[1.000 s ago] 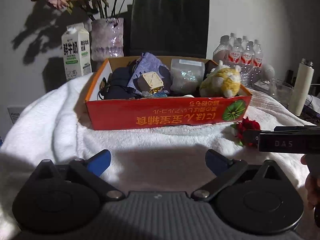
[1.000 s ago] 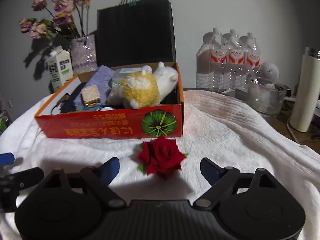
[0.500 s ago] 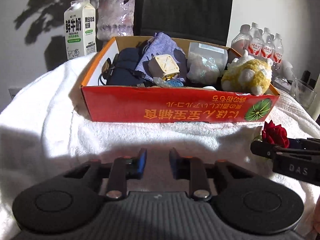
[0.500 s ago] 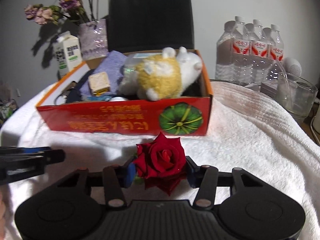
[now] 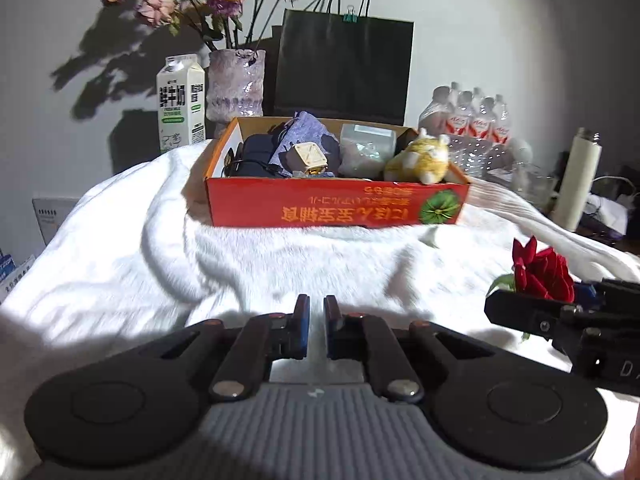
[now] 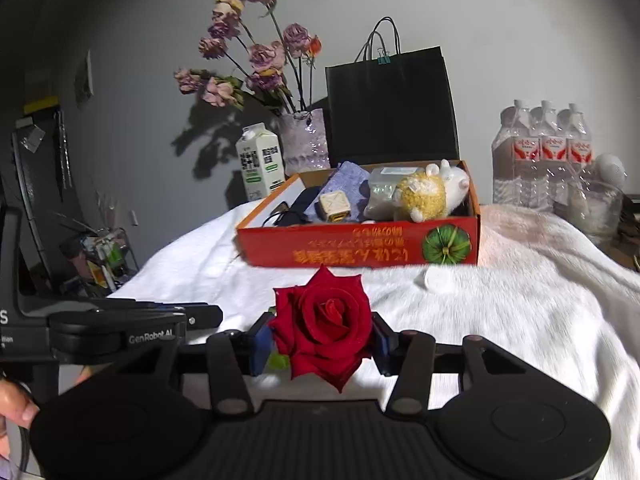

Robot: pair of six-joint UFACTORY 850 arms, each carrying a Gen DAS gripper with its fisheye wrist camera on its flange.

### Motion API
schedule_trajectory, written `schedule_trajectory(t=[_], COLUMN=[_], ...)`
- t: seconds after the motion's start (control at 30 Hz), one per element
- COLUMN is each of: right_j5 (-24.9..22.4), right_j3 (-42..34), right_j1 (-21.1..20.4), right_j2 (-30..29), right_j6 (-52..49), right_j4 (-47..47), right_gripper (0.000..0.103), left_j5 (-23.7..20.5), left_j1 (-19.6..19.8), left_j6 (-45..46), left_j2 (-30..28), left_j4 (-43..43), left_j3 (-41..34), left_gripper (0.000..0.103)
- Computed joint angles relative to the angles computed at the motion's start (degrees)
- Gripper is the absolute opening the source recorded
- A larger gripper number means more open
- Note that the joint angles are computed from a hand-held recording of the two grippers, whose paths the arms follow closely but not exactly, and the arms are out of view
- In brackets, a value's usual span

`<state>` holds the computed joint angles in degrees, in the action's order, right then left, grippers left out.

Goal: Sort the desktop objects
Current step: 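Grasp the small white item with the left gripper while the right holds the red rose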

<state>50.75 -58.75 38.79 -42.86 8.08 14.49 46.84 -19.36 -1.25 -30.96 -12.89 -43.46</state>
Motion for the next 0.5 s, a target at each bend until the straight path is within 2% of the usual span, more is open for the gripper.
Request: schedule_trajectory(t=[0.23, 0.37, 0.4, 0.43, 0.47, 0.5], right_j5=[3.0, 3.7, 3.9, 4.0, 4.4, 5.0], right_j3=[7.5, 8.8, 9.1, 9.3, 9.6, 9.8], right_j1=[4.9, 6.5, 6.6, 6.7, 6.8, 6.7], right_j2=[3.7, 3.9, 4.1, 4.4, 4.7, 4.9], right_j6=[-0.8, -3.0, -3.2, -3.9, -4.8, -5.7], right_j4=[8.7, 13.6, 14.4, 15.7, 16.9, 17.8], right_gripper=[0.048, 0.048, 0.048, 0.048, 0.048, 0.048], left_j5=[3.7, 4.0, 4.6, 4.8, 5.3, 6.8], left_j1=[-2.1, -3.3, -3.8, -4.0, -4.0, -4.1], left_j6=[-1.9, -1.3, -0.1, 1.2, 2.0, 2.4], left_j2=[5.5, 5.4, 4.9, 4.3, 3.4, 2.3], left_j4=[0.9, 1.7, 1.7, 2.8, 4.6, 5.9], left_j3=[8.8, 8.9, 8.4, 7.5, 6.4, 5.2], left_gripper=[0.008, 0.01, 0.018, 0.044, 0.063, 0.092])
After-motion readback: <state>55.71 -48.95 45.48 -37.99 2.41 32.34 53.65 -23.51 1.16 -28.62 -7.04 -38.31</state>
